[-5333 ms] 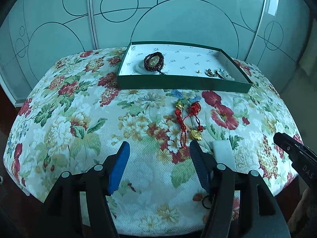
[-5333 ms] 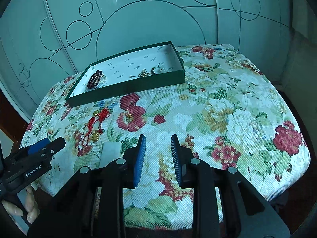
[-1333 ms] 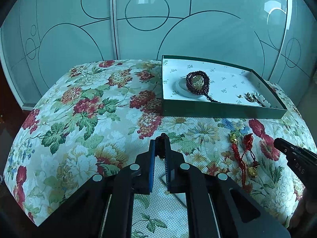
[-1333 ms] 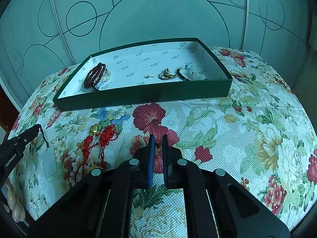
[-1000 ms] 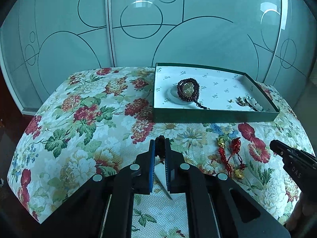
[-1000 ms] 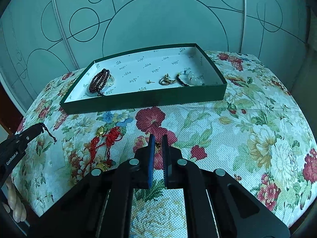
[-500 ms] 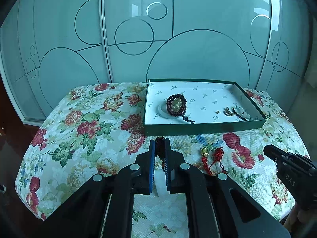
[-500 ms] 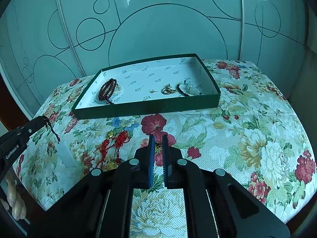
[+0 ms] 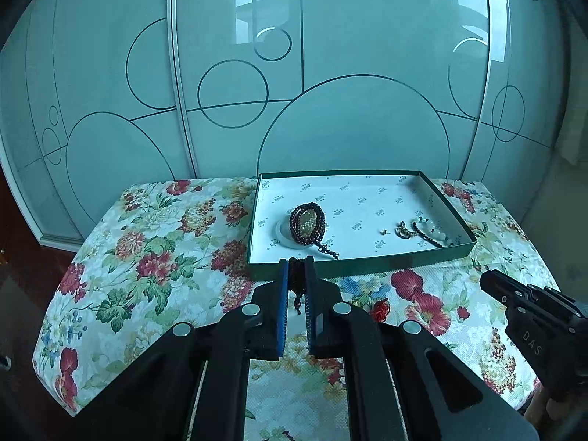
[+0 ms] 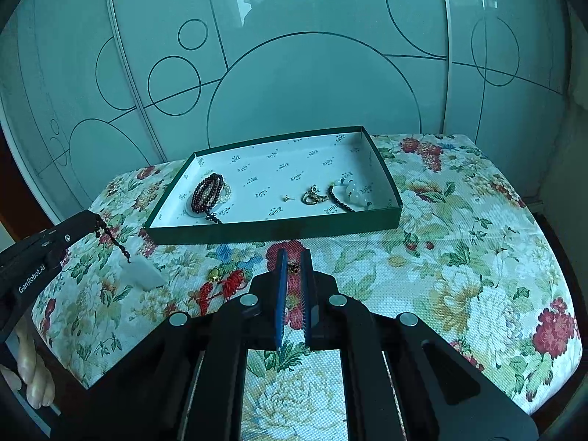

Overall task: Organize jewelry
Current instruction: 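Lower the plaque into the box and open the left gripper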

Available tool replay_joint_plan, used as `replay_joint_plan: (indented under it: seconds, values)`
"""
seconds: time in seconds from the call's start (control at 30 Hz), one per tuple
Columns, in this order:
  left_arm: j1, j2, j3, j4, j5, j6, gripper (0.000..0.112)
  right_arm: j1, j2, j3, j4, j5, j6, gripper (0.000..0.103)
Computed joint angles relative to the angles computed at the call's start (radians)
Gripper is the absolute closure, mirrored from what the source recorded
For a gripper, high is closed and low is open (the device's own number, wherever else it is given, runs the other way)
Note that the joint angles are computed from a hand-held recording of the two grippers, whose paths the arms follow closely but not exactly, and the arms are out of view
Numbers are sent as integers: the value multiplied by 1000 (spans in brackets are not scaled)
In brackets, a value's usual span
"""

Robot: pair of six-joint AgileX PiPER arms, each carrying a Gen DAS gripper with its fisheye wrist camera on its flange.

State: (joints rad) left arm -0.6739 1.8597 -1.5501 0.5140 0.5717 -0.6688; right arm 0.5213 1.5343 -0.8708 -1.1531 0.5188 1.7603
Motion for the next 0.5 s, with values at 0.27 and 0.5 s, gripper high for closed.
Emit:
replay_joint_plan:
  seconds: [0.27,0.5]
  values:
    - [-21,38,-88,-14,24,34,104,-29,-3,-27,21,-15,-53,96]
    - [-30,83,-185,-44,49,75,104,-51,9,-56,42,-32,-100,96]
